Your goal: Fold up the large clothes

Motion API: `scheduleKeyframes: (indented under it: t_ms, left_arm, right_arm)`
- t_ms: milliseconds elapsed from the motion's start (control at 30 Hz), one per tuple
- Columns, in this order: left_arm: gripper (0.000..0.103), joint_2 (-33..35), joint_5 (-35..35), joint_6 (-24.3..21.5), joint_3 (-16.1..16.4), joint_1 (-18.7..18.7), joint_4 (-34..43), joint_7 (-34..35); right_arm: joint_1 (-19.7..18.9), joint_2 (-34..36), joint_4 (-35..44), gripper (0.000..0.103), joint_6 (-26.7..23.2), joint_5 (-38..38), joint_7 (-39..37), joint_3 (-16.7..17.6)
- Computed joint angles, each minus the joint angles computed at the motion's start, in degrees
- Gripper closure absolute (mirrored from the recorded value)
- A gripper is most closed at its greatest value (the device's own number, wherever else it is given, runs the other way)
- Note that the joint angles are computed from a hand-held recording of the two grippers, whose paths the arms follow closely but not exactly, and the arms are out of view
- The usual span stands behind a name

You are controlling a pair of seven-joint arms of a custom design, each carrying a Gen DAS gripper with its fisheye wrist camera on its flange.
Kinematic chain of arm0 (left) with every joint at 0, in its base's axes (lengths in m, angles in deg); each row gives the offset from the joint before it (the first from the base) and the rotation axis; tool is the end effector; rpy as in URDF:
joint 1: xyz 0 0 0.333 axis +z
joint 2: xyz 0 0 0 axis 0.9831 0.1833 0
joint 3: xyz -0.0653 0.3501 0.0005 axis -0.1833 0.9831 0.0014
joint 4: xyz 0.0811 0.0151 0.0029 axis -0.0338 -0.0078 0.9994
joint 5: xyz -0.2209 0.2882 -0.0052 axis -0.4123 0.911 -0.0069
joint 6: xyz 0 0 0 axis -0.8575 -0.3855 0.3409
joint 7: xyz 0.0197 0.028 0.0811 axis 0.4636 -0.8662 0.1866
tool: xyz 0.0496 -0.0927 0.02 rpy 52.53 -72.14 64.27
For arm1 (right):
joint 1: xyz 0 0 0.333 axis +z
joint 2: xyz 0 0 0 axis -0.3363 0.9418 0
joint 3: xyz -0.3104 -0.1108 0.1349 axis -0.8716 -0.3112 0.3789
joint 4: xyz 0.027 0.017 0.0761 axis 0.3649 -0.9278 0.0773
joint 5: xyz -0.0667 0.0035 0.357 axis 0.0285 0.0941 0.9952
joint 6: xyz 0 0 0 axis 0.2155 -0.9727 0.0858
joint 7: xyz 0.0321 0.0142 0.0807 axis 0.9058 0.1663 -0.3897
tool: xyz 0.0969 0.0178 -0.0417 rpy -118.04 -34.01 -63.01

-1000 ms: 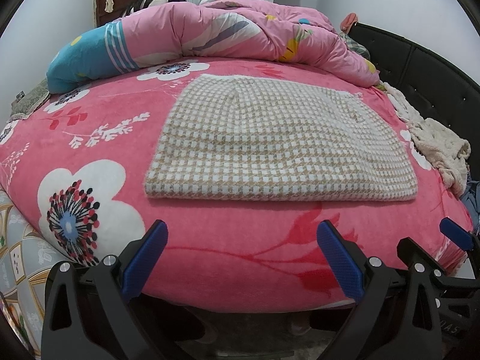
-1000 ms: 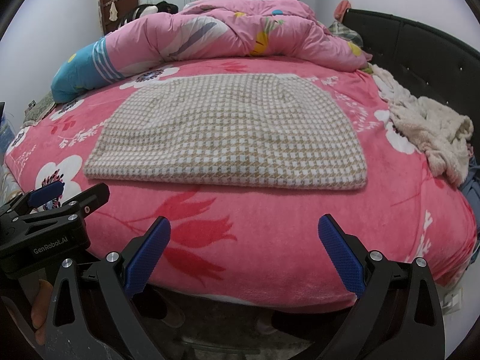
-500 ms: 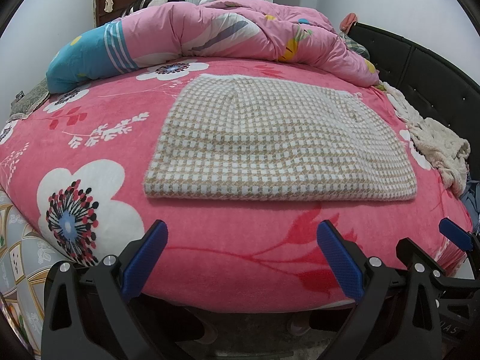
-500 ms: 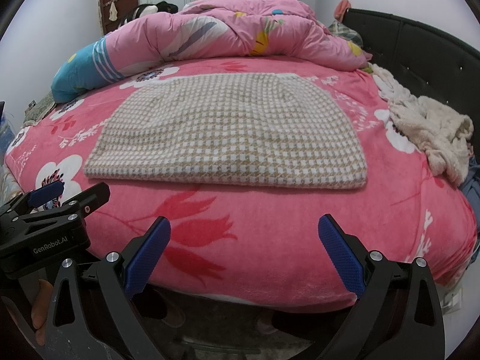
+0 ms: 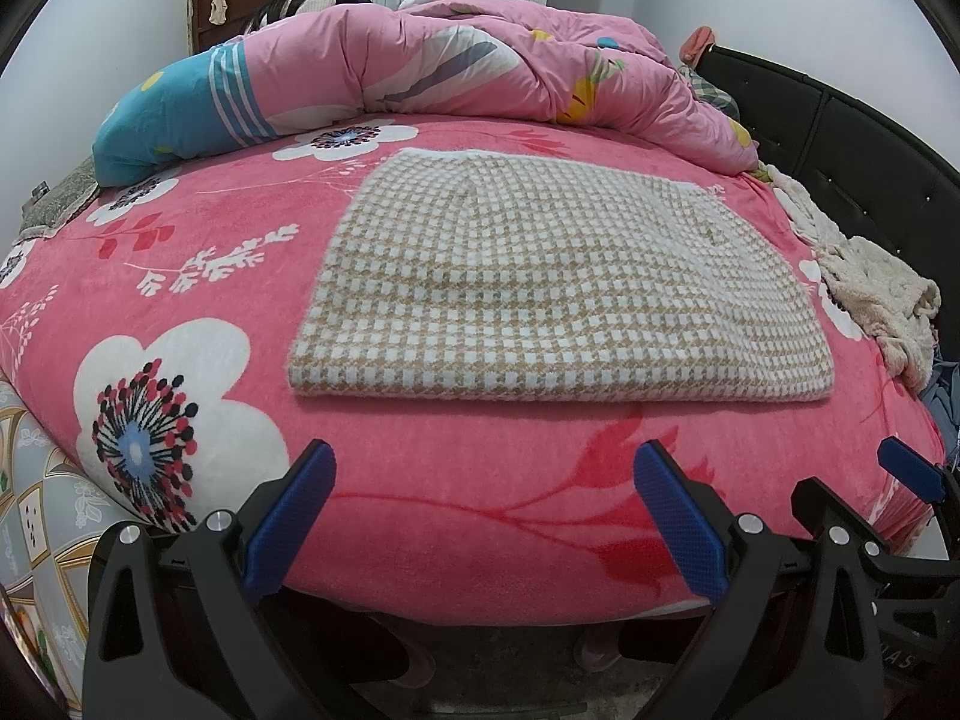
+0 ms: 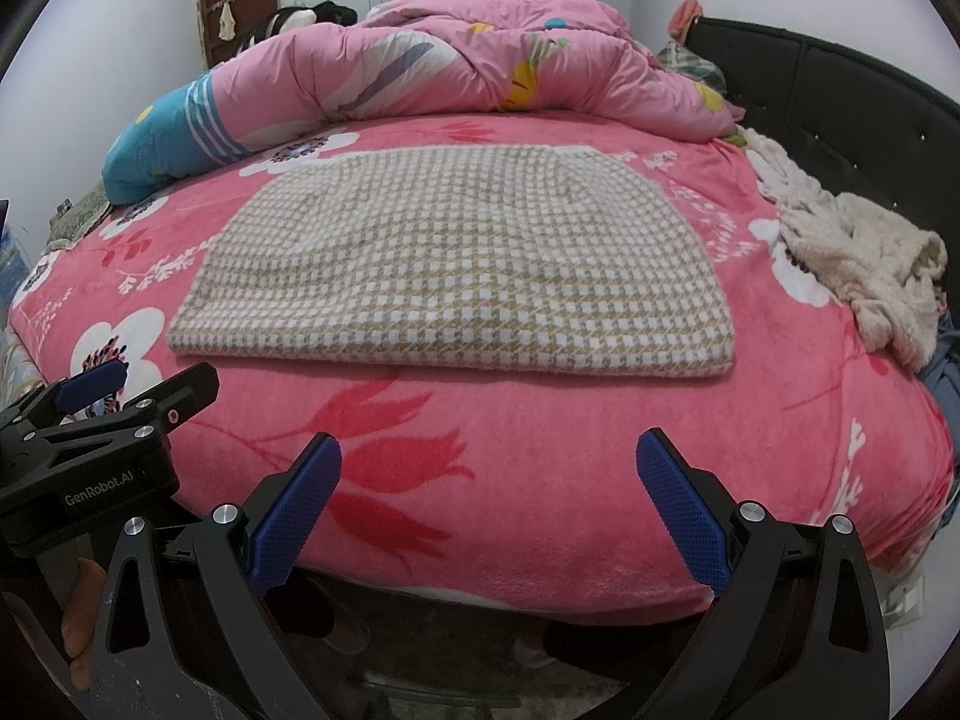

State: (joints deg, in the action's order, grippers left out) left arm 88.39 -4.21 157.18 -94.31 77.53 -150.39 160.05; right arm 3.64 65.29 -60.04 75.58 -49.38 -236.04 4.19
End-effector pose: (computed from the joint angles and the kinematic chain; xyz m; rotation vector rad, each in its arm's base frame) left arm 0.4855 -0.0084 0.4260 -1.5812 2.1190 -0.9031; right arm 0.4224 0.2792 0.4532 -1.5805 2.0479 -0.7857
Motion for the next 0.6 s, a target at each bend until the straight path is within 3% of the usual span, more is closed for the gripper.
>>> scheduleKeyframes:
  t_ms: [600]
  left_arm:
    - [0.005,0.06,0.18,-0.07,0.08,0.06,0.06,-0.05]
  right_arm:
    - [0.15,0.2,0.13,0.008,0.09,0.07,-0.25,-0.13]
